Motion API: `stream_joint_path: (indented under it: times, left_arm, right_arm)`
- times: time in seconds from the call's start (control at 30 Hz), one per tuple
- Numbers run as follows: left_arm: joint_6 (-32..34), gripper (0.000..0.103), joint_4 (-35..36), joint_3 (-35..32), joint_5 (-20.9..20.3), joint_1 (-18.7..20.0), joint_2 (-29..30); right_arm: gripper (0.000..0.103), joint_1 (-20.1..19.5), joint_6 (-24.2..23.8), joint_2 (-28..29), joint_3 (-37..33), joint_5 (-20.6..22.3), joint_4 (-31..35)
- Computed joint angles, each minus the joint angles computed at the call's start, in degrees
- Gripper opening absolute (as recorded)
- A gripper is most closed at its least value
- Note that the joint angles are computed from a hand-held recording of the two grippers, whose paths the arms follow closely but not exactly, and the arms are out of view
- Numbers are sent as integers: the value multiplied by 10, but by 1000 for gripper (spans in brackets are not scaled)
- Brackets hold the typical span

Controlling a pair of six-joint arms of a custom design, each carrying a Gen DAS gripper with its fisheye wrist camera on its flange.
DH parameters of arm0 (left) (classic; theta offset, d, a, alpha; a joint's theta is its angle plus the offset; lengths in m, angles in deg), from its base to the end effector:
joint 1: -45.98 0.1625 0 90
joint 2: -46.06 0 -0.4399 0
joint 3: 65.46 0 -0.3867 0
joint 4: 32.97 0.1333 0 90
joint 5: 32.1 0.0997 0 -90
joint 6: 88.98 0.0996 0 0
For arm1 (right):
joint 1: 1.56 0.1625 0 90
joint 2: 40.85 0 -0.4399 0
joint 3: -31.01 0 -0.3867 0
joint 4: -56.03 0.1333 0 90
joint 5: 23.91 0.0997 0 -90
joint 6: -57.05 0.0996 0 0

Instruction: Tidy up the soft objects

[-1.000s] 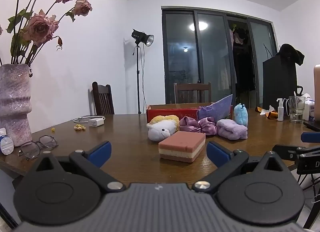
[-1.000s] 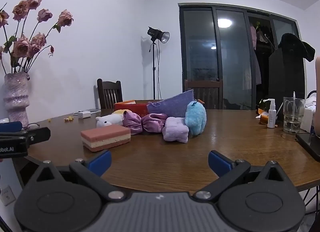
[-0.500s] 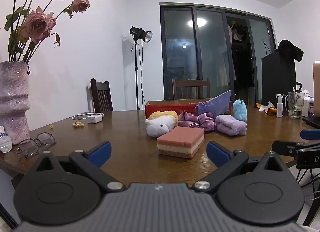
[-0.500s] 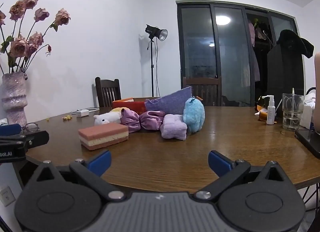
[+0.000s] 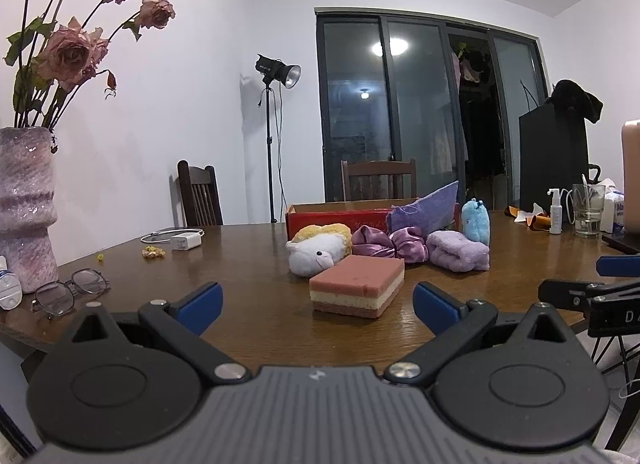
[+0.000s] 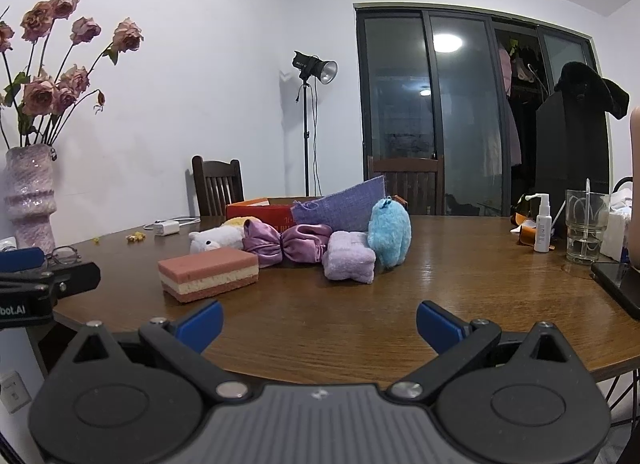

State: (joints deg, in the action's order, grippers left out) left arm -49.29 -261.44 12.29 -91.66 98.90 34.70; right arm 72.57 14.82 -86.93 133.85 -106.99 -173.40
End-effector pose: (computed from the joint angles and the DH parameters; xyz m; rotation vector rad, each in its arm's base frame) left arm -0.2746 -0.6681 -0.0367 1.0024 1.9515 -1.5521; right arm -0.0319 -0.6437 0.2422 0.5621 -1.9318 1.6039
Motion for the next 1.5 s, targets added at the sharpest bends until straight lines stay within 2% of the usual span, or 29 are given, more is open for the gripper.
stream_joint_path:
  times: [1.5]
  left_arm:
    - [-5, 103, 4, 1, 2, 0, -3]
  right_arm:
    - [103, -1, 4, 2, -7, -2, 11]
